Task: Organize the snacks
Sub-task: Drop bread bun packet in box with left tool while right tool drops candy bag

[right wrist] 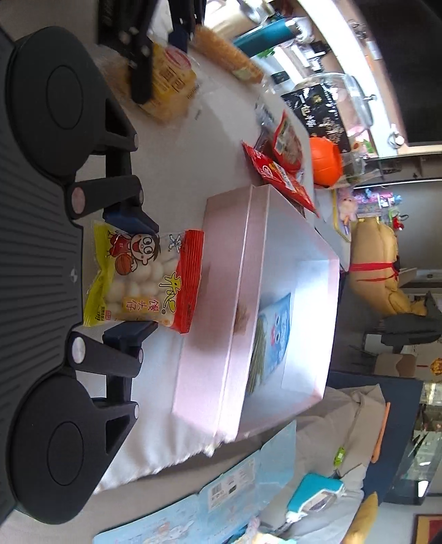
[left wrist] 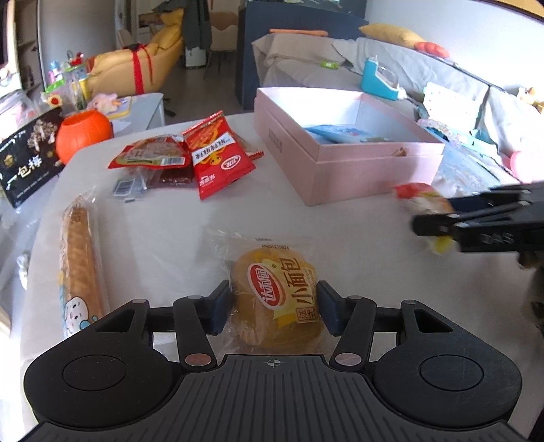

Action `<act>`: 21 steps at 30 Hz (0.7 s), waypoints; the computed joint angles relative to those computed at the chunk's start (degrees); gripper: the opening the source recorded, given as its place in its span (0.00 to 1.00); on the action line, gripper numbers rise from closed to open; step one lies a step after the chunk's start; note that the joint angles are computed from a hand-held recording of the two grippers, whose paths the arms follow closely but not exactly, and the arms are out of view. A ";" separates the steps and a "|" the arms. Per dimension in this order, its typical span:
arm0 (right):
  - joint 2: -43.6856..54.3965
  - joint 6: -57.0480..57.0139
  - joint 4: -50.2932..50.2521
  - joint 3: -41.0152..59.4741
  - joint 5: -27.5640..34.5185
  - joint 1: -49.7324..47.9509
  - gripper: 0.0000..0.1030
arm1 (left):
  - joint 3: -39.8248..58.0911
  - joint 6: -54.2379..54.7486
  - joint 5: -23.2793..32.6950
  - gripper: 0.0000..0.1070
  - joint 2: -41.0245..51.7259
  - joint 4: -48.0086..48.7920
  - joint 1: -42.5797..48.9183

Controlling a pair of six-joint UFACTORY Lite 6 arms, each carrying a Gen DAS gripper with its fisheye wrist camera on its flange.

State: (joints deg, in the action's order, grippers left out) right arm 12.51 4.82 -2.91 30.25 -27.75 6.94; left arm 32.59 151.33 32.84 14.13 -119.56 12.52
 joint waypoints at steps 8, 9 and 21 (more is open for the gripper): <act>-10.48 -4.38 4.88 -8.84 -0.85 -2.19 0.51 | 4.29 -17.01 6.15 0.55 -9.96 9.37 -3.58; -10.37 -4.13 5.20 -8.42 -0.52 -2.14 0.51 | 6.76 -18.41 6.52 0.55 -10.24 6.74 -5.71; -8.25 -6.06 8.26 -4.77 0.88 -0.31 0.51 | 28.57 -26.02 5.27 0.54 11.10 5.08 -12.77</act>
